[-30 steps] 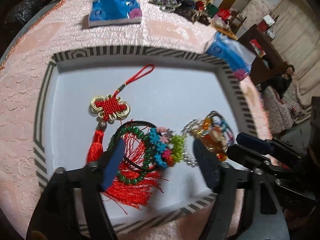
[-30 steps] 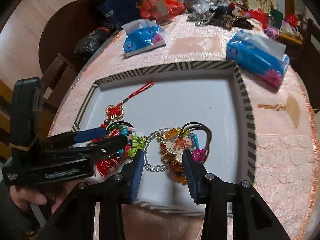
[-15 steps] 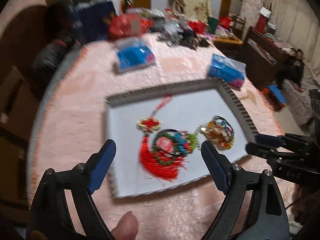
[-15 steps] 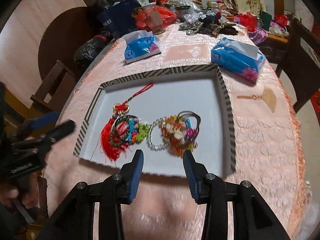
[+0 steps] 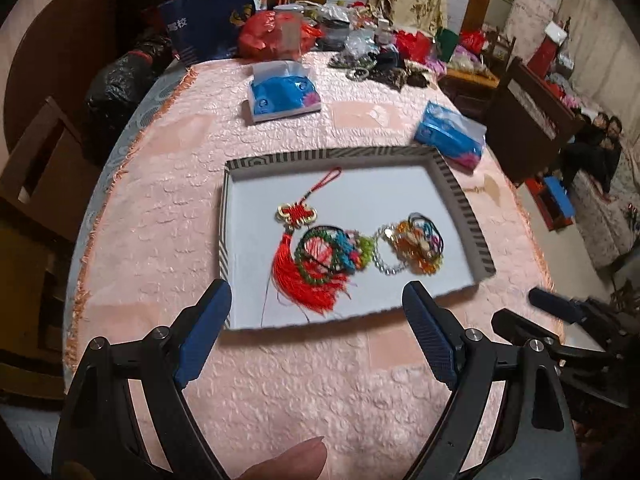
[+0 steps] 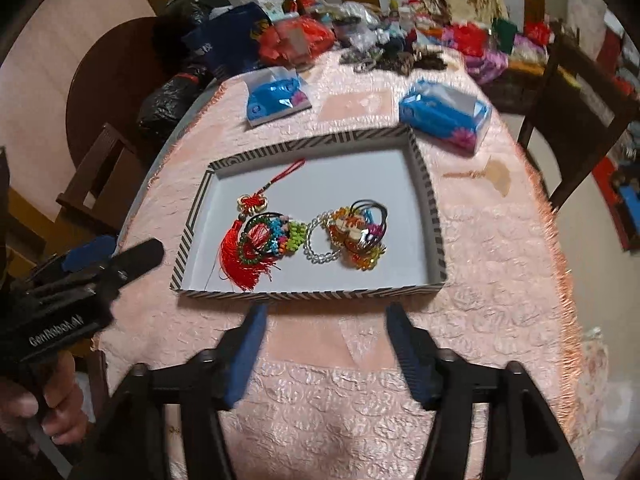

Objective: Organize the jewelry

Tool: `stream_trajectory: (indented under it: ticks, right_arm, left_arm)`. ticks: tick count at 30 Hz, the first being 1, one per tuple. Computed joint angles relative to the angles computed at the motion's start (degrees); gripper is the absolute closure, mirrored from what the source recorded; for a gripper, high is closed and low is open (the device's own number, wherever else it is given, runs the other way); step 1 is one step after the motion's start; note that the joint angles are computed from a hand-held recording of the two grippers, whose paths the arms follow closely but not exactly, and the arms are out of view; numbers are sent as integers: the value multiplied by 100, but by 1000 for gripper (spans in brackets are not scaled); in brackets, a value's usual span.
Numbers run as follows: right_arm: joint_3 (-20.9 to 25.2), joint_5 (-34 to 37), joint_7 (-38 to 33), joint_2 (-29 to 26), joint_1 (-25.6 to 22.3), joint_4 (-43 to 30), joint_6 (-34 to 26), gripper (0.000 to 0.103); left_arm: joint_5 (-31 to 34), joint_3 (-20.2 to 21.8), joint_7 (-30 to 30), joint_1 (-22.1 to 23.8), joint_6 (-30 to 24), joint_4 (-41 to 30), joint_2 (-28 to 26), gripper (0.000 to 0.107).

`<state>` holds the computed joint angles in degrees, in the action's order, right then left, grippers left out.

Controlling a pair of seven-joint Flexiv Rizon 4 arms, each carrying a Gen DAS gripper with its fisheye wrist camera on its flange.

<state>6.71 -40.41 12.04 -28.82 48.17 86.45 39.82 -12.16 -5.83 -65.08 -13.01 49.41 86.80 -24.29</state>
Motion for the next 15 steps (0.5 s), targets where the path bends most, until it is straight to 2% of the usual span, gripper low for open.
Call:
stream_trajectory:
  ticks: [5,15]
  right_arm:
    - [28,-57,-99,15,132,-143,-359,37]
    - [71,-105,94,51,247,-174,-483,37]
  left_arm:
    - [39,-2,-21,-45,-62,223,229,19]
    - [-29,11,11,-28,42,560,532,19]
